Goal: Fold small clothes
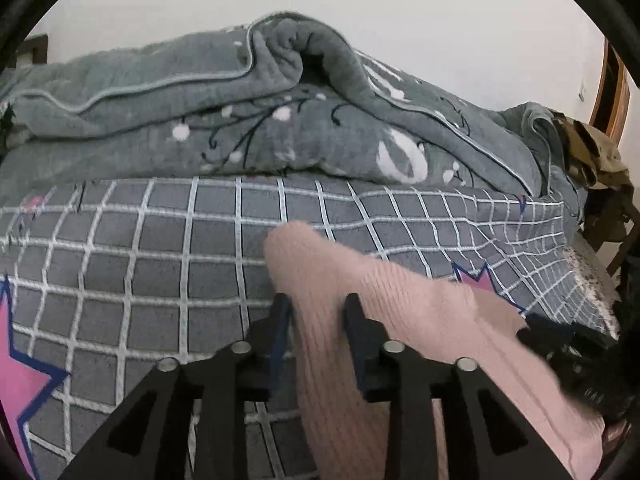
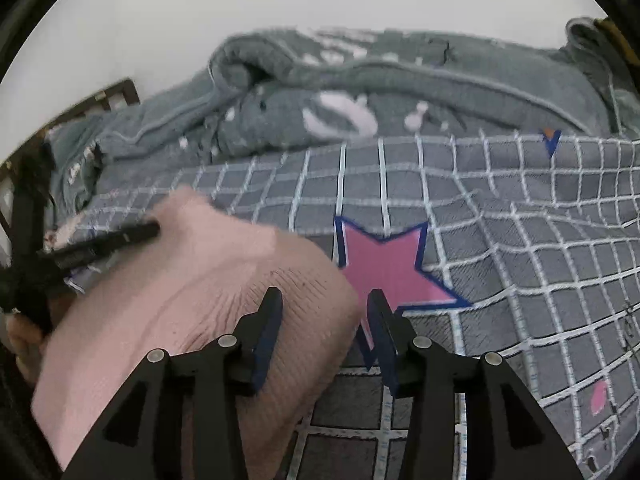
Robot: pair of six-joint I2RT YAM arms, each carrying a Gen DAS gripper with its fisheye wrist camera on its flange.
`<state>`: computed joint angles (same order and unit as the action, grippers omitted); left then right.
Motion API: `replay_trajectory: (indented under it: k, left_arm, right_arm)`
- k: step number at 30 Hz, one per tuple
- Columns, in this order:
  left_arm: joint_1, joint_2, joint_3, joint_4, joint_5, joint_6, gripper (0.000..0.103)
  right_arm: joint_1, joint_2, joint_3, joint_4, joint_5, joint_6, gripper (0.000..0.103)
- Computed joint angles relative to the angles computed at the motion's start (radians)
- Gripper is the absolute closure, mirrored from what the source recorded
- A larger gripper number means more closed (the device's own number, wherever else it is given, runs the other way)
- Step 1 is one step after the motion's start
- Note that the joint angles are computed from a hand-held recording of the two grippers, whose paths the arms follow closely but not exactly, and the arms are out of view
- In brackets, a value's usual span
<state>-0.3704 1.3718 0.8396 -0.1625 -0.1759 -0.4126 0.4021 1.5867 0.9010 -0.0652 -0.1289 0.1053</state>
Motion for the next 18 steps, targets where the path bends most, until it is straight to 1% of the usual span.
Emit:
replay_trajectory:
  k: [3,6,8,10,12,14,16,18]
  left_arm:
    - [-0.011,0.036,0.028,-0.01,-0.042,0.015,0.072]
    - [-0.017,0.027,0.017,-0.016,-0.054,0.008,0.072]
    - [-0.018,-0.017,-0.005,-0.018,-0.032,0.008,0.072]
    - [-0.034,-0.062,-0.02,-0.032,-0.017,0.007,0.07]
    - [-0.082,-0.104,-0.021,-0.065,-0.049,0.009,0.064]
    - [-0.159,-0.153,-0.026,-0.105,-0.113,-0.002,0.061]
    - [-0.232,-0.202,-0.04,-0.135,-0.163,-0.018,0.058]
    - [-0.319,-0.254,-0.064,-0.166,-0.224,-0.044,0.055]
  right_arm:
    - [-0.011,0.018,0.017,-0.016,-0.009,0.016,0.06]
    - [-0.004,-0.029,-0.014,-0.005,0.065,0.037,0.06]
    - [0.016,-0.107,-0.061,0.011,0.108,0.028,0.06]
    - [0.04,-0.219,-0.128,0.033,0.115,0.017,0.06]
    - [0.068,-0.335,-0.194,0.042,0.097,0.017,0.059]
    - [0.12,-0.425,-0.239,0.026,0.085,0.013,0.059]
    - [0.19,-0.475,-0.277,0.014,0.103,-0.007,0.059]
    - [0.239,-0.492,-0.31,0.014,0.119,-0.021,0.059]
